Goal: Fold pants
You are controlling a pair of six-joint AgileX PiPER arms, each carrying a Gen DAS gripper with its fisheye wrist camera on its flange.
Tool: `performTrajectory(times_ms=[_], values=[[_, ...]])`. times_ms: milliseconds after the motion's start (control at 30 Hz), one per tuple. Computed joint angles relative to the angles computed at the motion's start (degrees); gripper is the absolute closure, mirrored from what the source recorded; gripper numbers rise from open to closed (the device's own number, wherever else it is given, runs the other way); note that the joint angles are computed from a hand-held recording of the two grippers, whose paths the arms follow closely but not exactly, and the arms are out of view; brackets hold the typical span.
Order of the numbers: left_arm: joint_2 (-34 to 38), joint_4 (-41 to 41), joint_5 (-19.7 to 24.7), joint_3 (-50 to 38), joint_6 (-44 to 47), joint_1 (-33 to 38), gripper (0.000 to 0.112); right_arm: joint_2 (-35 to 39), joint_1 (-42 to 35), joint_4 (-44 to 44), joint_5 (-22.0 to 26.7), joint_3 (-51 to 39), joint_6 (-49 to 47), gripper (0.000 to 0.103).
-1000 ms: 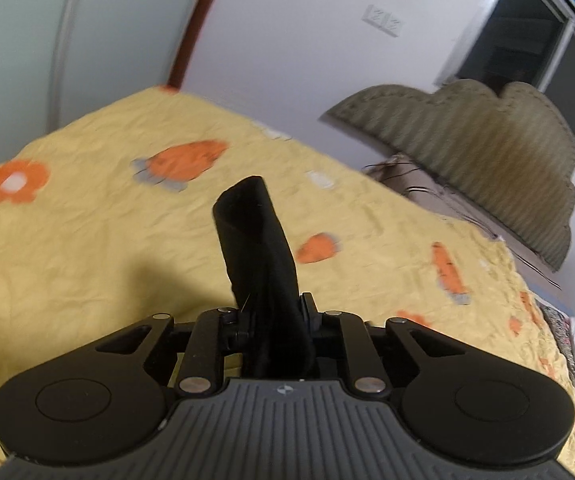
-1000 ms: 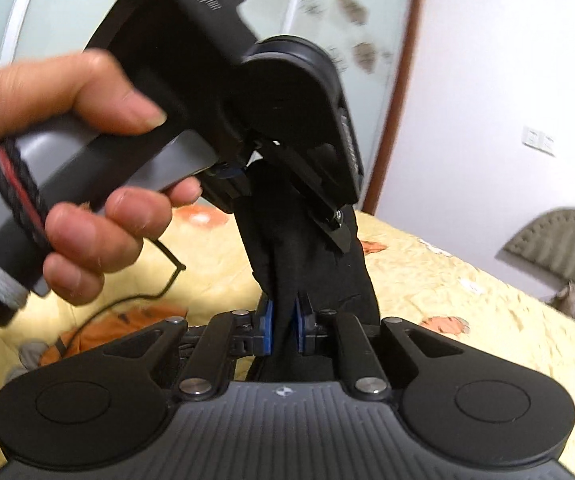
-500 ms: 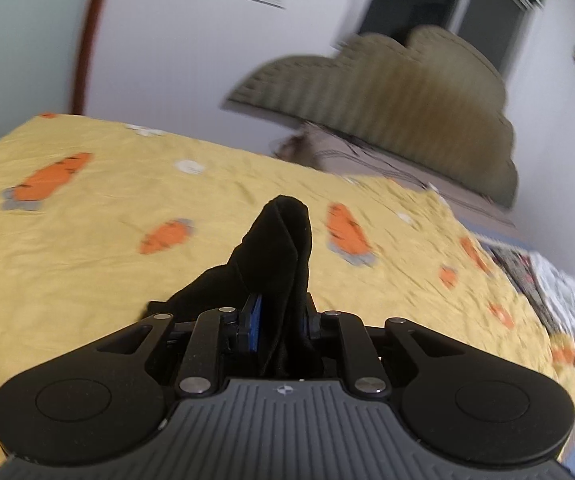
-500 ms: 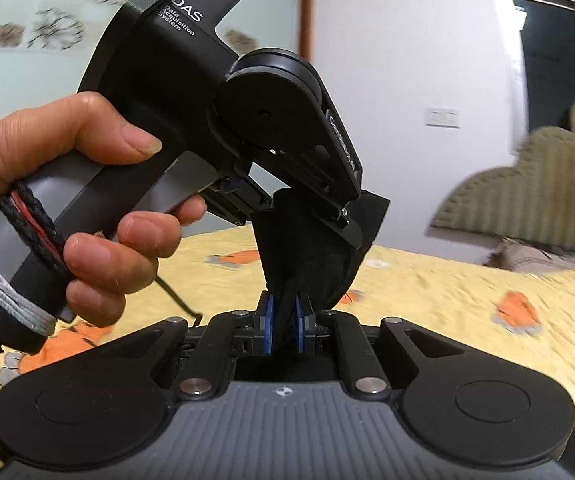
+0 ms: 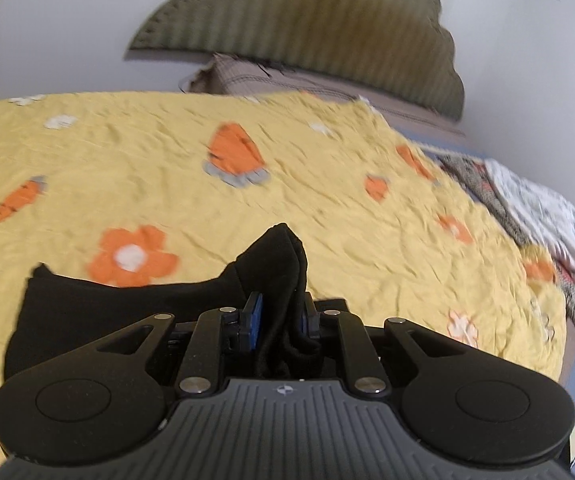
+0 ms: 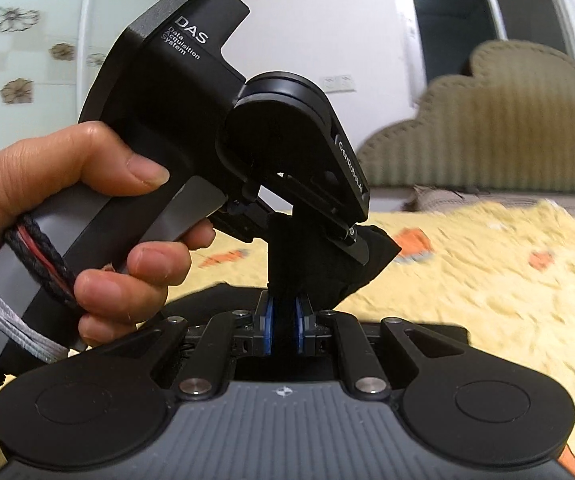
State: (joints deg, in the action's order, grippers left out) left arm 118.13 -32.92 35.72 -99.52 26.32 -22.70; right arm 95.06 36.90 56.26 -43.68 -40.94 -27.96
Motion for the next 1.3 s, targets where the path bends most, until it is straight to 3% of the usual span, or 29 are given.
performTrajectory(times_ms=[200,333,400,500,567,633,733,833,900,1067,1200,1300], values=[[3.11,0.67,1.74,-2.4,-0.19,-3.21,0.096,-1.11,1.15,4.97,-1.98,2.67,-0.2,0.092],[5.35,2.75,1.9,-3.66,-1.4,-5.61,0.095,-1.77,-2.8,0.95,0.19,5.43,6.23,0.092],[7.25,2.4,3.49,-5.58,-1.02,-6.02,0.089,-2.58,-3.42,-0.2,1.1,7.19,10.06,0.092],[10.4,0.13,8.62,-9.69,-1.95,-5.29,0.069,-3.97,-7.21,-7.28,5.51,9.32,20.95,0.092],[11.85,-4.13,13.2,-11.98,-0.86,-3.59,0.048,-4.85,-10.09,-15.54,7.42,11.66,32.41,0.084],[11.11,-7.58,14.42,-11.34,1.24,-2.21,0.043,-6.57,-12.66,-22.8,7.31,15.02,43.87,0.067],[7.37,-9.5,12.51,-7.45,5.64,0.1,0.037,-10.91,-15.69,-29.27,4.29,21.46,56.12,0.058],[3.39,-6.61,7.27,-2.91,6.25,2.25,0.023,-15.54,-17.98,-24.76,6.25,22.7,48.71,0.057],[1.58,1.51,2.41,-0.41,2.66,2.2,0.019,-16.64,-18.99,-22.75,8.97,20.69,42.17,0.056],[-2.15,20.75,-9.08,8.5,-6.08,1.07,0.019,-11.37,-24.17,-37.23,13.62,15.25,49.62,0.057],[-3.6,21.06,-11.94,12.21,-6.64,2.45,0.019,-8.83,-21.76,-26.98,19.21,11.56,39.43,0.057],[-2.88,14.85,-11.09,11.8,-2.81,3.69,0.019,-9.05,-20.17,-21.3,17.32,12.04,37.07,0.057]])
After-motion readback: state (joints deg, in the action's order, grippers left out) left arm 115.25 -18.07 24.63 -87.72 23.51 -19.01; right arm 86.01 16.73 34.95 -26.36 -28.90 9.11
